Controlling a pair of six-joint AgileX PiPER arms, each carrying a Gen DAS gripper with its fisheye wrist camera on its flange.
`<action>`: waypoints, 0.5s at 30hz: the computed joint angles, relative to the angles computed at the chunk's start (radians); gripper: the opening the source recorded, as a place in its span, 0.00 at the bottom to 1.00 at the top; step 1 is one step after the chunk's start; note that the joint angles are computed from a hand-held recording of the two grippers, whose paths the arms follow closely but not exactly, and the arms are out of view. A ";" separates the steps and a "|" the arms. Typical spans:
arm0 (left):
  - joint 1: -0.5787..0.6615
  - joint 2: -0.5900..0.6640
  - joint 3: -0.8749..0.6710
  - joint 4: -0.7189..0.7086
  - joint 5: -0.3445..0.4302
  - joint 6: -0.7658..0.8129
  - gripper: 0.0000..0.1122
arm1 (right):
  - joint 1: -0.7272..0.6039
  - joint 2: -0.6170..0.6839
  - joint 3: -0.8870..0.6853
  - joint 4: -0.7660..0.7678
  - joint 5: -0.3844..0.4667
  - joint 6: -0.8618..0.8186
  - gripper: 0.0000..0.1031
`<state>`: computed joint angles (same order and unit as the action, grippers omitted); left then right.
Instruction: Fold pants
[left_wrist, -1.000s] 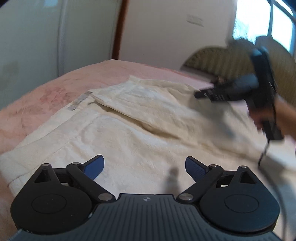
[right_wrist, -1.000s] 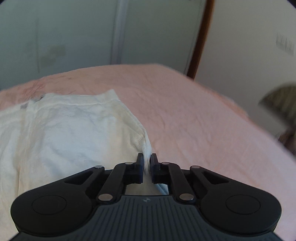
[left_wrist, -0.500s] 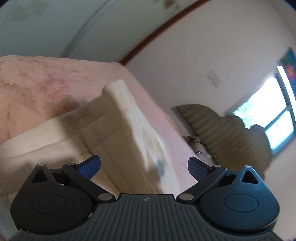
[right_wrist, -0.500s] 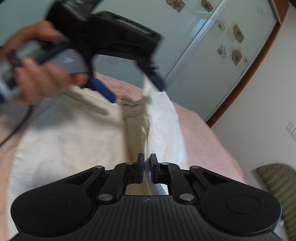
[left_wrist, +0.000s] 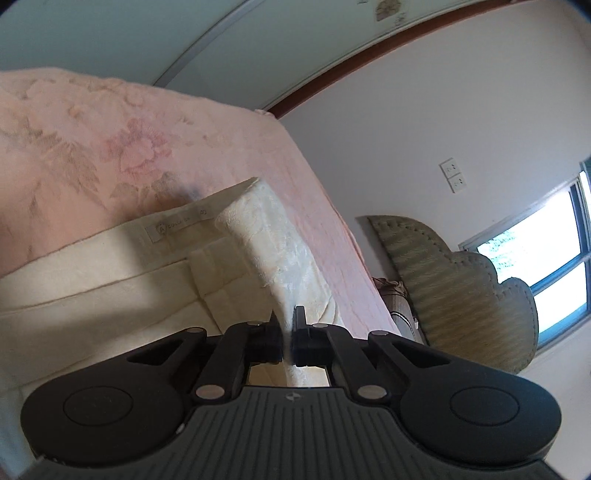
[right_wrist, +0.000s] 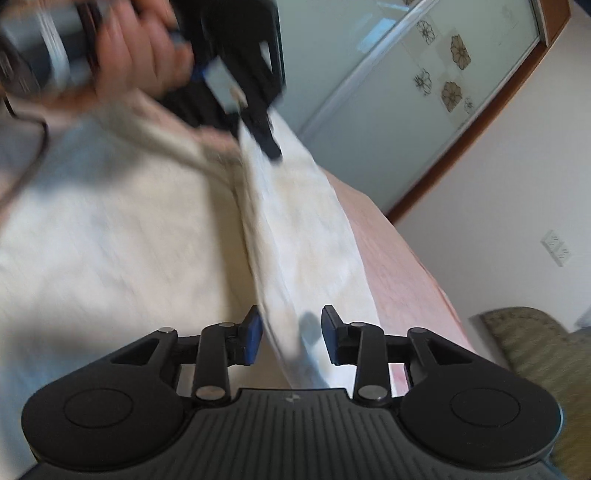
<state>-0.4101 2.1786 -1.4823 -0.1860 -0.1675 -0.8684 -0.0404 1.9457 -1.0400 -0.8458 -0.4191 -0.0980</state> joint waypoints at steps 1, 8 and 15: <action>-0.001 -0.020 0.032 0.043 -0.015 -0.022 0.03 | 0.001 -0.001 0.009 0.058 0.004 -0.048 0.31; 0.007 -0.176 0.306 0.218 -0.092 0.038 0.03 | -0.039 -0.170 0.153 -0.195 -0.027 0.230 0.14; 0.042 -0.208 0.419 0.376 -0.012 -0.050 0.04 | 0.019 -0.296 0.331 -0.354 -0.047 0.315 0.14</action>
<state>-0.3676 1.9704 -1.0637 0.1895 -0.1795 -0.9184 -0.0217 1.6493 -0.7087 -1.1994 -0.4662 0.2175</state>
